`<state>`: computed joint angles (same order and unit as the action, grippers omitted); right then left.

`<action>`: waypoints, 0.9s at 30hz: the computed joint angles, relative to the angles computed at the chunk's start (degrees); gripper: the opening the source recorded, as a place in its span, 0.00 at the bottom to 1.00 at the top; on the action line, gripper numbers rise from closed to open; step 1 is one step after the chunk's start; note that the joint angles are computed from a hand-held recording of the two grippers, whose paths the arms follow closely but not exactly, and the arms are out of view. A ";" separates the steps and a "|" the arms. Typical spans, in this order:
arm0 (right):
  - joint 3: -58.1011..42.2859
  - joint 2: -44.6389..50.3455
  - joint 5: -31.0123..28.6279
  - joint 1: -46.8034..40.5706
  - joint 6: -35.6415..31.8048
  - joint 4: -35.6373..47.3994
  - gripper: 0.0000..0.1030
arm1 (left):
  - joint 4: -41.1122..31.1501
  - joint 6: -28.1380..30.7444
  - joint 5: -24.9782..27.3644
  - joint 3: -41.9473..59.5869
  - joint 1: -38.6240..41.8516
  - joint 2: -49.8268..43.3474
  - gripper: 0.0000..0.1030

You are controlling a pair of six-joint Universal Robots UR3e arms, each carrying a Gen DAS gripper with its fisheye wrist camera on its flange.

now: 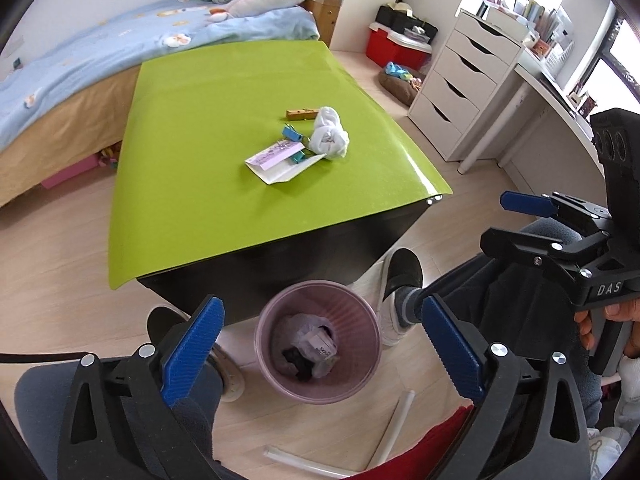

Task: Collect trash
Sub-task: 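Drop the candy and black socks into the wastebasket with both tools, then grasp the white socks with the right tool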

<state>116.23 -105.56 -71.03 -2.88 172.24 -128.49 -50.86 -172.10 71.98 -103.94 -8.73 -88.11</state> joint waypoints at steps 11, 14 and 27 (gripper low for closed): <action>-1.81 2.19 1.02 0.78 0.69 -0.35 0.94 | 3.01 -1.13 1.07 0.46 0.68 -0.93 0.93; -3.79 4.06 1.50 0.93 0.94 -0.26 0.94 | 3.56 -1.59 0.80 1.33 1.02 -1.75 0.93; -25.15 23.89 1.00 2.43 5.52 2.15 0.95 | 5.55 -2.12 -0.77 3.03 2.12 -3.56 0.93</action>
<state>91.07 -81.67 -70.03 -0.46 177.77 -126.35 -45.31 -174.22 71.21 -100.91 -6.62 -91.67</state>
